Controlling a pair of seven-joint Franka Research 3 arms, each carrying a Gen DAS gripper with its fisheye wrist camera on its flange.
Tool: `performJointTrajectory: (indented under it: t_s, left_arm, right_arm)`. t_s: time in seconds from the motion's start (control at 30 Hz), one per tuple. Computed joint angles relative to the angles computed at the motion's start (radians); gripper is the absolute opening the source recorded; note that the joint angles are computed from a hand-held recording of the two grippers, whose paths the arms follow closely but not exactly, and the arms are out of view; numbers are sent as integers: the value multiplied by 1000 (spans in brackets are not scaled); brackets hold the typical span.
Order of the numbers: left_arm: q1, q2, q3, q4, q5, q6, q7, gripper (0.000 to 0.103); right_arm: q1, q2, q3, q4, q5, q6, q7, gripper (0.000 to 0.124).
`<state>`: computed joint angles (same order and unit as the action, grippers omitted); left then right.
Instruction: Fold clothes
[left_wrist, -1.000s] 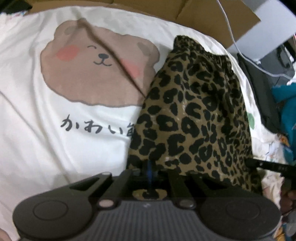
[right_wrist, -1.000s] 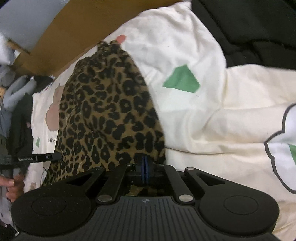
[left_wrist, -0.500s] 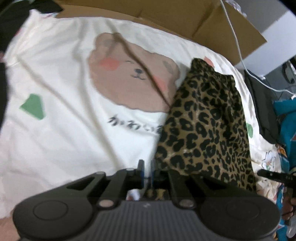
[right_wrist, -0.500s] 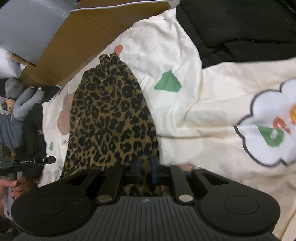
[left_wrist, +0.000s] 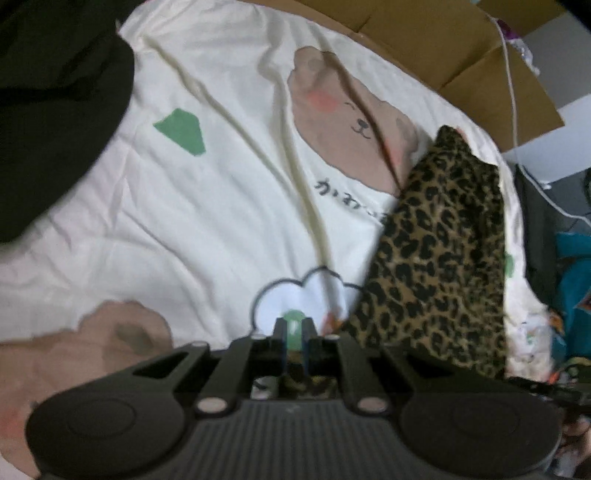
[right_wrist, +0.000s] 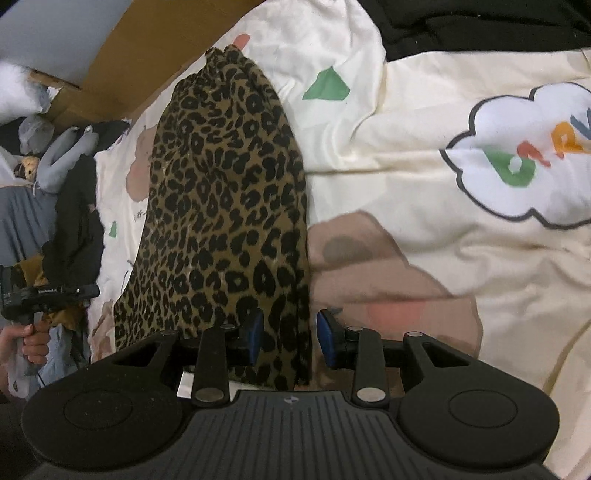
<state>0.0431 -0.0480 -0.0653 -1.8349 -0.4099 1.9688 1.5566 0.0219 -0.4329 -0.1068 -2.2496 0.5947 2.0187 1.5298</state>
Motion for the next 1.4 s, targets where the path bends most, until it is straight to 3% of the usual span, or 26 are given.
performJointTrajectory:
  t_s: [0.1, 0.33, 0.53, 0.63, 1.07, 1.13, 1.4]
  left_arm:
    - [1, -5, 3, -10, -18, -32, 13, 14]
    - [12, -26, 17, -69, -50, -109, 34, 14]
    - [19, -43, 28, -134, -118, -118, 63, 15]
    - [19, -47, 30, -153, -136, -103, 75, 20]
    - [55, -60, 62, -213, -248, -141, 131, 19]
    - [58, -58, 62, -213, -248, -146, 123, 24]
    - [76, -42, 64, -204, -262, -163, 117, 29]
  right_arm:
    - [-4, -10, -2, -13, 3, -8, 13, 34]
    - [5, -3, -2, -28, 25, -21, 23, 34]
    - [12, 26, 12, -15, 6, -50, 36, 35]
    - [14, 33, 20, -10, 3, -46, 53, 35]
    - [24, 22, 39, -25, -34, -17, 117, 37]
    - [27, 21, 40, -26, -39, -13, 118, 37]
    - [31, 24, 32, -25, -36, -17, 111, 37]
